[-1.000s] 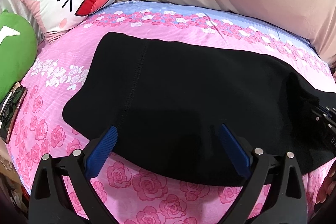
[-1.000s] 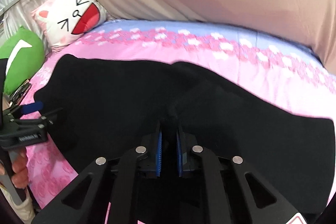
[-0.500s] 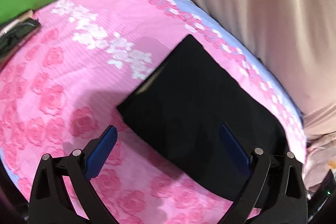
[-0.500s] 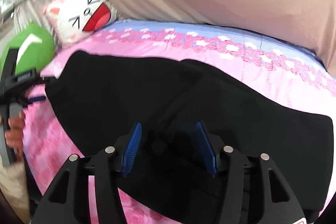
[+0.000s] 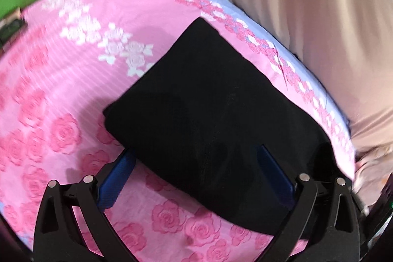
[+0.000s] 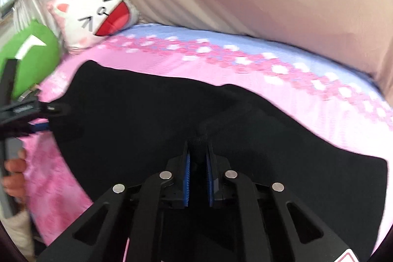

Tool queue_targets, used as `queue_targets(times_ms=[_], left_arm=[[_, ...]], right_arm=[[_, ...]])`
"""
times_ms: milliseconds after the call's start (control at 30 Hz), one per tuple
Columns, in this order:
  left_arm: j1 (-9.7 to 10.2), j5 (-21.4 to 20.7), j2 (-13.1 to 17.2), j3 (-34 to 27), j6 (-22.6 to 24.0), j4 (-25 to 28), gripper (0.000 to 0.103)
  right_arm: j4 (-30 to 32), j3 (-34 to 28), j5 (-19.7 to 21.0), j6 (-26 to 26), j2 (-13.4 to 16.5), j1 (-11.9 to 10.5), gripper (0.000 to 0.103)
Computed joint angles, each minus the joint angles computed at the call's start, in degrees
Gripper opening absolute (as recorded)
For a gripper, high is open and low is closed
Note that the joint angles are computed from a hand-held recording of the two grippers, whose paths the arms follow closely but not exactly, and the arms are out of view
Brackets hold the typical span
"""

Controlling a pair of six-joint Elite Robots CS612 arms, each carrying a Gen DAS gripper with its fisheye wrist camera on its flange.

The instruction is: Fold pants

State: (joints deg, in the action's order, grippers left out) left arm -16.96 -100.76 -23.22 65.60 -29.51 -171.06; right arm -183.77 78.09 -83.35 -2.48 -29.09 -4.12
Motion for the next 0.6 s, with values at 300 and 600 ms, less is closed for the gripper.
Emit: queue_targets(times_ms=[300,600], left_arm=[[-1.80,5.11,2.08,-4.27,2.70,0.61,0.030],[-5.95,7.14,-4.90,3.41,12.45,-12.46,0.019]], right_arm=[[-6.68,4.44,4.45,6.02,-1.41,-1.71,0.066],[-16.18,15.90,-3.54,12.68,-6.68,-6.53,0.079]])
